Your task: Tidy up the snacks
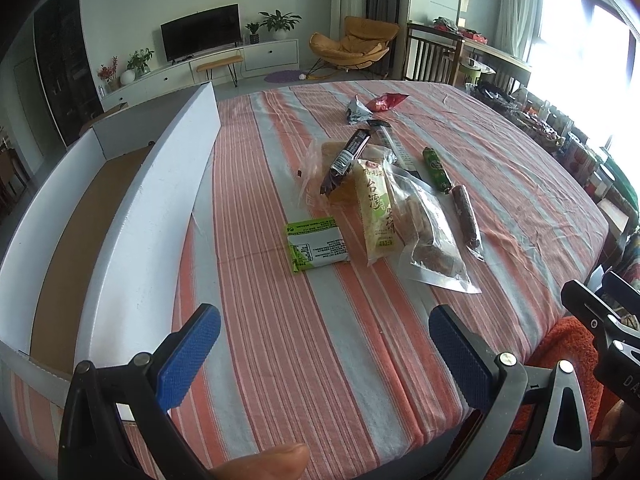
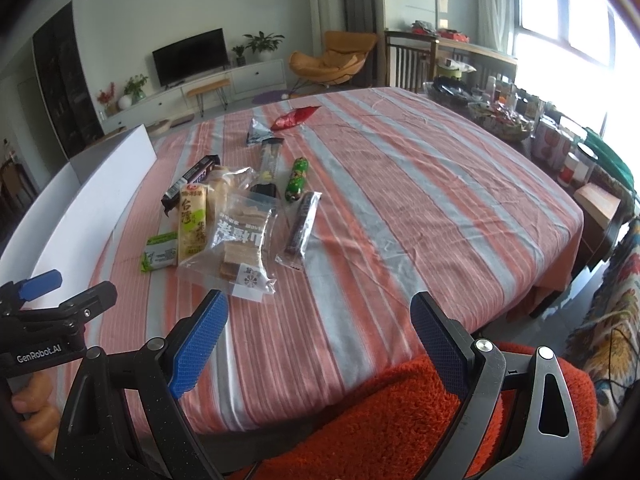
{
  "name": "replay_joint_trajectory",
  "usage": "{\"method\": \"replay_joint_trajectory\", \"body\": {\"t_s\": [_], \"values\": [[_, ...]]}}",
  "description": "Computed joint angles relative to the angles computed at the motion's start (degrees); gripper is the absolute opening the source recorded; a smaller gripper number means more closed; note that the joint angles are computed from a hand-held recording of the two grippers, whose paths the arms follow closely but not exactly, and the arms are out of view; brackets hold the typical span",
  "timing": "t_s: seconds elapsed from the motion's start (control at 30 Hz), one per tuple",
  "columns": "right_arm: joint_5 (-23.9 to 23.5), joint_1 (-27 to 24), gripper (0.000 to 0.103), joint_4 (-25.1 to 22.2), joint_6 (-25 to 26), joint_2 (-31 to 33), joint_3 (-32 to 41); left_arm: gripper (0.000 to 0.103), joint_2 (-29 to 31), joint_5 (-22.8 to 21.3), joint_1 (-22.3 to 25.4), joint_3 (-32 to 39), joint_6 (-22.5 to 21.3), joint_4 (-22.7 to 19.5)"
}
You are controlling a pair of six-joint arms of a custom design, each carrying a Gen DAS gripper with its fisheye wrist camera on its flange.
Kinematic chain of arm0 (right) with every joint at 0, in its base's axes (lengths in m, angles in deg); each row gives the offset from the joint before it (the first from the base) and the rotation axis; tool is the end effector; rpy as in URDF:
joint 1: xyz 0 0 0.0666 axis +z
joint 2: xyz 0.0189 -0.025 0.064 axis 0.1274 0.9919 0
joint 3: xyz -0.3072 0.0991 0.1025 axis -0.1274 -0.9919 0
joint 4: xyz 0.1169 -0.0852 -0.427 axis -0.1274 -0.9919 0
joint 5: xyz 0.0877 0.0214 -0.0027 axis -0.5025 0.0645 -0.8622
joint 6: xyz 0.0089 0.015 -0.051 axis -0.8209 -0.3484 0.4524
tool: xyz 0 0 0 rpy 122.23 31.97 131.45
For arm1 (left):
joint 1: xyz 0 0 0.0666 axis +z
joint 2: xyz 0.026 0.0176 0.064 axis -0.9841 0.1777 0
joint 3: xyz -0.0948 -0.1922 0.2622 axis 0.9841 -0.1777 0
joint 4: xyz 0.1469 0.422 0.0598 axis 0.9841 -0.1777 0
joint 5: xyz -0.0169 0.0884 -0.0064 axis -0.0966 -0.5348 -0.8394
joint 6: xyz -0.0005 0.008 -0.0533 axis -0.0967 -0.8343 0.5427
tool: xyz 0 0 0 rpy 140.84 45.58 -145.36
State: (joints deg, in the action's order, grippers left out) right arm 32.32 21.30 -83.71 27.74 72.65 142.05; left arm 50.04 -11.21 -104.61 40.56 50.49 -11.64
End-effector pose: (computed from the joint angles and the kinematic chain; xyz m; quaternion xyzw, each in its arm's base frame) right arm 0.5318 0.1284 0.3554 -0.0051 0.9221 0.0394 0.3849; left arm 0.5473 -0.2444 0.3553 -0.0042 0.9446 -0.0098 0.3281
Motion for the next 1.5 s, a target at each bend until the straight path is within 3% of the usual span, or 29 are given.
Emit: {"method": "replay_joint_trajectory", "body": {"t_s": [1.5], "values": [[-0.68,0.17,0.094,-0.43,0.05,0.38,0.11,0.103,1.7,-1.0,0.06,0.73,0.52,-1.42]]}}
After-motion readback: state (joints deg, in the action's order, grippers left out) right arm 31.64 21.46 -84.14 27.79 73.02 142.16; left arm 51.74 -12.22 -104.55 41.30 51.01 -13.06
